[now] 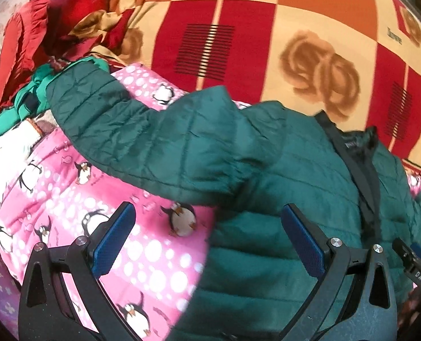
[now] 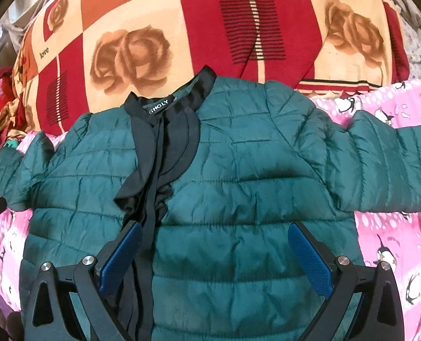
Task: Fold large clothes
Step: 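Move the left gripper to the jacket sleeve cuff and close on it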
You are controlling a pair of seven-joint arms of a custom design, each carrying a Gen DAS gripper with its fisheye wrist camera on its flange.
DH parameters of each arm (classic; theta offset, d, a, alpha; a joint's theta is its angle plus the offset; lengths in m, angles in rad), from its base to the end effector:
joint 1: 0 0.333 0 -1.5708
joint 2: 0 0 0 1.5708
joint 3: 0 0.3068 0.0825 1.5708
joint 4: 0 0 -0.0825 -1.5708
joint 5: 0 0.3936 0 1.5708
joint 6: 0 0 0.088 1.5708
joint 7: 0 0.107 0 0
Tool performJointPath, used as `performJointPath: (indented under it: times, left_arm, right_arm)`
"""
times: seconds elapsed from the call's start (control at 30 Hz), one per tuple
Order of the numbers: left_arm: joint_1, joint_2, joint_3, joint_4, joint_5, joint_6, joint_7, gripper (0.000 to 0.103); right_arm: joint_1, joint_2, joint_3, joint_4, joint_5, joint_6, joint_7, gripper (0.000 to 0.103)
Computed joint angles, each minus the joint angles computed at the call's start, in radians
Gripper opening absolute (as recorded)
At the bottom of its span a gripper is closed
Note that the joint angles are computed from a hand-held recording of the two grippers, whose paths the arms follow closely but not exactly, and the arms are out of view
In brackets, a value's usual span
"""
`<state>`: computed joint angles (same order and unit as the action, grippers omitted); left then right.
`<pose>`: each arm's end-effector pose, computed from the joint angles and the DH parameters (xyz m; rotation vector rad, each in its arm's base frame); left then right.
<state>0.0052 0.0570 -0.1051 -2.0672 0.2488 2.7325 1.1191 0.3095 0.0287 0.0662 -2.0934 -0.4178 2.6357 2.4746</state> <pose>0.6069 -0.0694 0.4596 -2.0071 1.7156 -0.6148 0.5525 0.2286 0.4497 -1.6578 2.0575 -0.4880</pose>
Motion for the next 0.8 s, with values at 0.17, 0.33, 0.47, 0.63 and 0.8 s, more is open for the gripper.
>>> performJointPath:
  times: [0.17, 0.33, 0.47, 0.63, 0.8]
  left_arm:
    - [0.031, 0.043, 0.022, 0.049, -0.015, -0.005, -0.004, 0.102]
    - [0.064, 0.098, 0.063, 0.121, 0.032, -0.007, -0.104, 0.102]
    - [0.095, 0.141, 0.090, 0.167, 0.061, -0.005, -0.179, 0.102]
    - [0.147, 0.197, 0.102, 0.211, 0.029, 0.022, -0.232, 0.102]
    - [0.177, 0.251, 0.118, 0.262, 0.006, 0.040, -0.283, 0.102]
  right_arm:
    - [0.003, 0.024, -0.004, 0.010, 0.042, 0.006, -0.037, 0.102]
    - [0.012, 0.029, -0.008, 0.009, 0.045, 0.001, -0.059, 0.102]
    - [0.013, 0.030, -0.011, 0.006, 0.052, 0.007, -0.063, 0.102]
    - [0.013, 0.035, -0.013, 0.008, 0.065, 0.008, -0.072, 0.102]
    - [0.019, 0.046, -0.013, 0.014, 0.071, 0.006, -0.083, 0.102]
